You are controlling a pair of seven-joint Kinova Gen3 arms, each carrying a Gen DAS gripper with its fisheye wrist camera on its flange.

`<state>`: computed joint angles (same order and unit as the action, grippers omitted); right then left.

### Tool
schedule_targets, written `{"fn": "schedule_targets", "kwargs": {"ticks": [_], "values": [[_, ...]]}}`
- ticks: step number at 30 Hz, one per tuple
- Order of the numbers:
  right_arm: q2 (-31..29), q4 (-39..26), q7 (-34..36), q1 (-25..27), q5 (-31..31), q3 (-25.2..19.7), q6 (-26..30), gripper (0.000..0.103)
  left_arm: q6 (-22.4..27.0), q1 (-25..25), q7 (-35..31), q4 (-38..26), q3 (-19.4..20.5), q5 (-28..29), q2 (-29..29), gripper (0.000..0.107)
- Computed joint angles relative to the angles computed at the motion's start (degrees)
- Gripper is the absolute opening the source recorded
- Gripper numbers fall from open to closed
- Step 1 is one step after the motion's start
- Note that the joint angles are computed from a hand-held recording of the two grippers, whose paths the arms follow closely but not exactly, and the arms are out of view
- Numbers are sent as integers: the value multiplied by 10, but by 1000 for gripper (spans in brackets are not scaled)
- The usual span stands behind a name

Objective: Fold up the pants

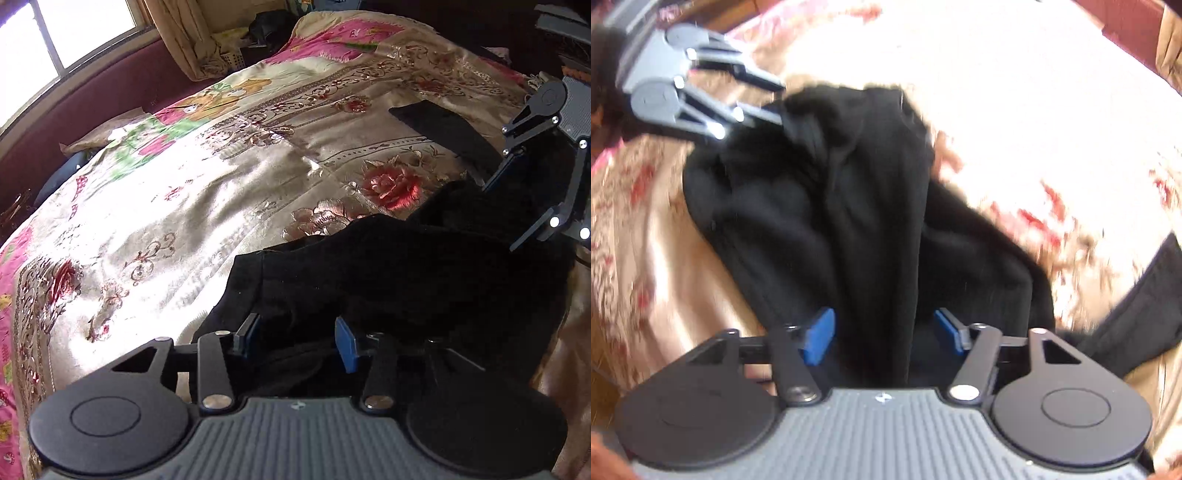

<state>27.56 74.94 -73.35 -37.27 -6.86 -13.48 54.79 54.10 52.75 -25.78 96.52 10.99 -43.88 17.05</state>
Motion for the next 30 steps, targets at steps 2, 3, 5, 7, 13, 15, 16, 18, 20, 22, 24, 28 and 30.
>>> {"fn": "schedule_targets", "kwargs": {"ticks": [2, 3, 5, 7, 13, 15, 16, 18, 20, 22, 24, 28, 30], "values": [[51, -52, -20, 0, -4, -13, -19, 68, -18, -26, -47, -4, -3, 6, 4, 65], [71, -78, -29, -9, -2, -6, -14, 68, -26, -45, -70, -6, 3, 13, 8, 67], [112, -131, -31, -25, -9, 10, 3, 66, -60, -77, -117, -2, 0, 34, 9, 72], [143, -177, -53, -38, -4, 21, 33, 66, -97, -119, -163, 1, 3, 63, 16, 78], [180, -216, -63, -23, -32, 10, 70, 35, -172, -240, -284, 0, 31, 196, 46, 80], [183, -220, -60, -16, -46, 3, 72, 18, -182, -262, -328, -7, 37, 242, 61, 80], [179, -216, -58, -17, -47, 3, 68, 17, -186, -258, -342, -9, 27, 256, 65, 80], [177, -214, -49, -17, -48, 2, 67, 16, -199, -228, -344, -7, -11, 271, 67, 75], [170, -205, -42, -20, -47, 2, 56, 11, -207, -185, -316, -2, -61, 265, 59, 35], [164, -198, -40, -21, -46, 3, 48, 10, -205, -173, -307, 4, -74, 256, 47, 19], [158, -193, -35, -17, -52, -2, 46, 8, -202, -199, -316, 11, -49, 265, 36, 19], [125, -169, -21, -20, -51, -6, 21, 7, -215, -169, -244, 44, -69, 224, -10, 19], [108, -160, -13, -22, -52, -10, 10, 7, -222, -125, -197, 65, -111, 207, -45, 19]]}}
